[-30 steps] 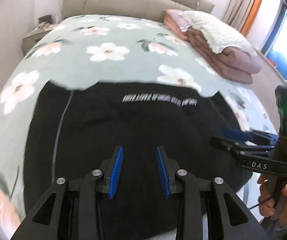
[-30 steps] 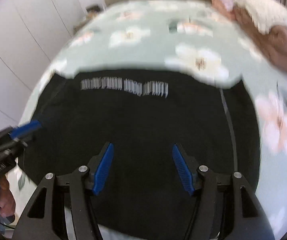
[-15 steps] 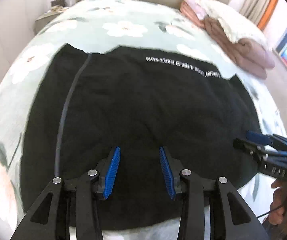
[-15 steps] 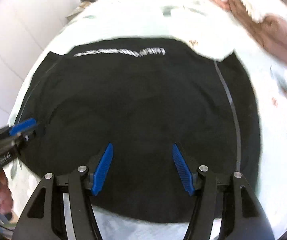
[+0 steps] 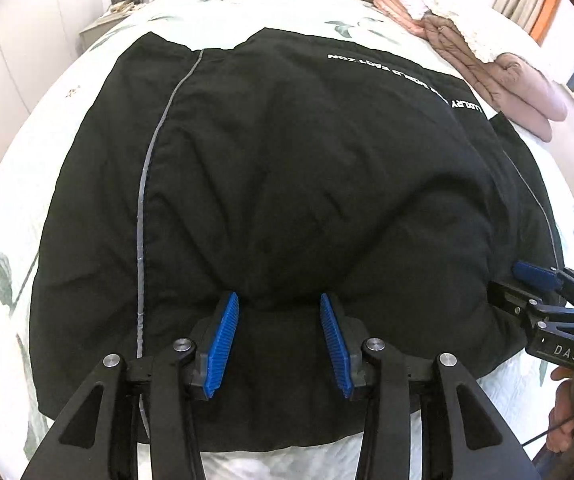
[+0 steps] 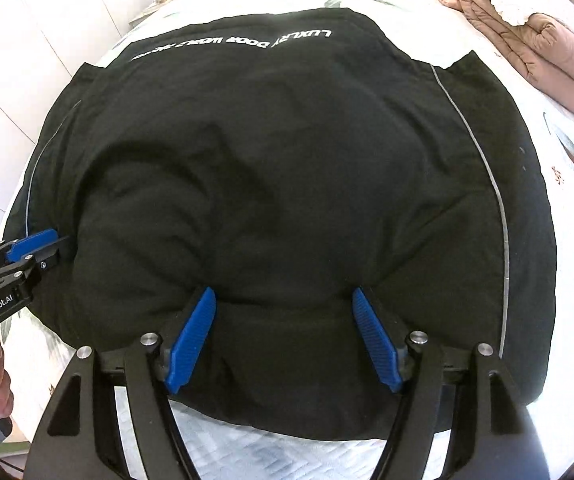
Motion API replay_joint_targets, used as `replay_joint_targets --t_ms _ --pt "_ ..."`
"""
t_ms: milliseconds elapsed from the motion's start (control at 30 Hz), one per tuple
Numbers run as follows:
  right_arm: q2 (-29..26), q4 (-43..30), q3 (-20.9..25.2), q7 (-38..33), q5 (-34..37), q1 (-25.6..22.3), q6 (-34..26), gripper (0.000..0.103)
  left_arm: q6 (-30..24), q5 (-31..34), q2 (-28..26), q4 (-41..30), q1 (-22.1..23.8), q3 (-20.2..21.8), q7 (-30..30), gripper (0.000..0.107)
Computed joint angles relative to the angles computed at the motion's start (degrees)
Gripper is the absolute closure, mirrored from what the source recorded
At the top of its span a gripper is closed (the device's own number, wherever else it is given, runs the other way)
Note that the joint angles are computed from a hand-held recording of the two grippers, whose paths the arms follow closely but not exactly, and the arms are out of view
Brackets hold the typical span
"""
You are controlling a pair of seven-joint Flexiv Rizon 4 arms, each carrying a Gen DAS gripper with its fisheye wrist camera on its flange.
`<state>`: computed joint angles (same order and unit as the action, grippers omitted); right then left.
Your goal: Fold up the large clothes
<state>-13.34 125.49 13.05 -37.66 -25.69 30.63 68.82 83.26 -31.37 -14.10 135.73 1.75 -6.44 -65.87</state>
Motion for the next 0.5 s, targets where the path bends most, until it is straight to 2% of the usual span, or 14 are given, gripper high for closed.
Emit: replay_joint_targets --t_ms 67,133,233,367,433,500 --pt "0.9 0.2 0.3 0.3 0.4 0.0 -1.3 0.029 -2.1 3.2 -0.1 -1.4 -1.5 2.6 -2.9 0.063" --pt "1.6 0.3 -0.1 2.8 -0.4 0.4 -1.5 0.029 -1.3 2.9 0.6 -1.1 -1.3 2.1 -3.4 0.063" --pt "4.7 3.1 0.4 4.7 -0.6 -0.2 0.3 0.029 0.0 -0.4 3.0 1.4 0.0 0.4 -0.8 0.063" --pt "9.8 7.6 0.2 8.6 -3.2 -2.5 -0.1 0.029 -2.5 -0.2 5.3 1.6 -0.5 3.0 -0.5 0.063" --pt "12.1 9.0 0.0 9.7 -4.6 -4.3 -0.9 0.026 -1.2 2.4 6.3 1.3 -0.8 5.1 -0.7 0.063" --pt "13.6 10.0 -0.7 8.4 -4.5 -7.0 -0.6 0.024 0.1 9.3 6.4 -0.3 -1.1 8.6 -2.7 0.063"
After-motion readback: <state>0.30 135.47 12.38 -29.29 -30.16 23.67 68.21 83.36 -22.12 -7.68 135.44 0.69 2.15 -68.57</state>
